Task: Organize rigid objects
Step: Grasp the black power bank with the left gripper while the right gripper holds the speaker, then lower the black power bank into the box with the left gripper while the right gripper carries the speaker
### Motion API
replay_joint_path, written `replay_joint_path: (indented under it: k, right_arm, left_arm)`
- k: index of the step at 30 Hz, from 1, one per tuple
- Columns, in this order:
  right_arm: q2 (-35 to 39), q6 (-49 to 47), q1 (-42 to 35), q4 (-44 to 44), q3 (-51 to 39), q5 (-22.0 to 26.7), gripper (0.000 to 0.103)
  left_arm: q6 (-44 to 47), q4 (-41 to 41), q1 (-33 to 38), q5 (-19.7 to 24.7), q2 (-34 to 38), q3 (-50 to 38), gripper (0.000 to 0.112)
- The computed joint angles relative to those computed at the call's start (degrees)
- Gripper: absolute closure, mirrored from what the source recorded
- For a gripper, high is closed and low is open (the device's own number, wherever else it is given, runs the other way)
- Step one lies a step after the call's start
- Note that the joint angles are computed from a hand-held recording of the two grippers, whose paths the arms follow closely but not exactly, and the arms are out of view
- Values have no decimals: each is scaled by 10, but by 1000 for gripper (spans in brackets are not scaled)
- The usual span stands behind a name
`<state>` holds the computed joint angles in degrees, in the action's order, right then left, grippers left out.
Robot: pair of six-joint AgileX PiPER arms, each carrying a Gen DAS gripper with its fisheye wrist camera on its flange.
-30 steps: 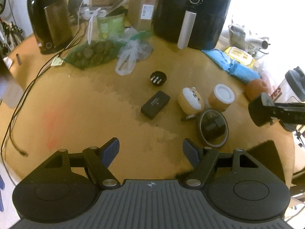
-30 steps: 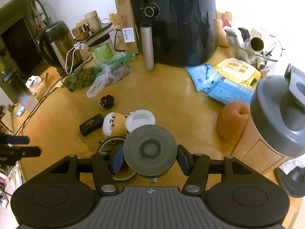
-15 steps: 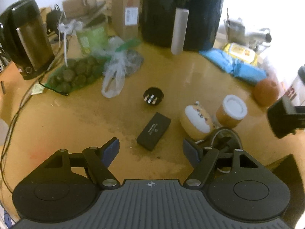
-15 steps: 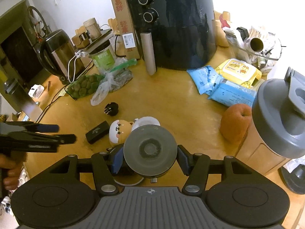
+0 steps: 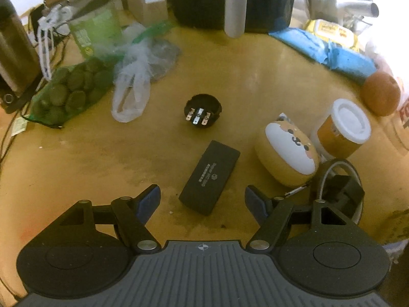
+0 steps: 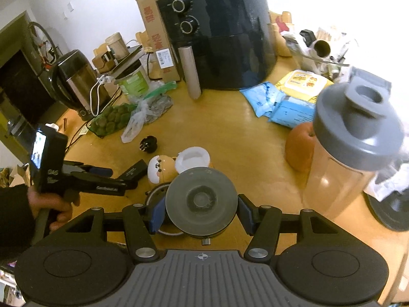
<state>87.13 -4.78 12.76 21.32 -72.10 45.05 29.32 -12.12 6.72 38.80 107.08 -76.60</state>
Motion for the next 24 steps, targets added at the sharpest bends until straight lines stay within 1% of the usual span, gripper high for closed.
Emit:
replay_joint_path:
  k: [3,4,6,7,8,9,10,16,24]
  right_arm:
    - [-15,13,-5,-5,14,-1,42]
    - [-19,18,-5,-9,18,-1,42]
    - [-25,25,-7,-13,25,-1,42]
    - [-28,28,-7,-14,28,-2,42]
    - [-31,30,-7,-16,31,-2,42]
    - [-35,33,-6,-18,34,-2,42]
    - [-38,34,-6,-18,36,-2,42]
    - [-48,30,-8,-15,44,0,42]
    - [-50,15,-6,-1,47,3,42]
  left_arm:
    - [1,10,-4,2,14,-9,41]
    - [3,11,-5,4,18,-12,48]
    - [15,0,-3,6,21,-14,50]
    - [17,-2,-3,9,25,-19,55]
    - [27,-14,-1,16,26,-23,65]
    - [20,-11,-2,14,24,-21,70]
    - [15,-7,-4,13,22,-19,80]
    - [-38,40,-13,20,14,-17,81]
    - [-8,-5,13,45,-38,13,81]
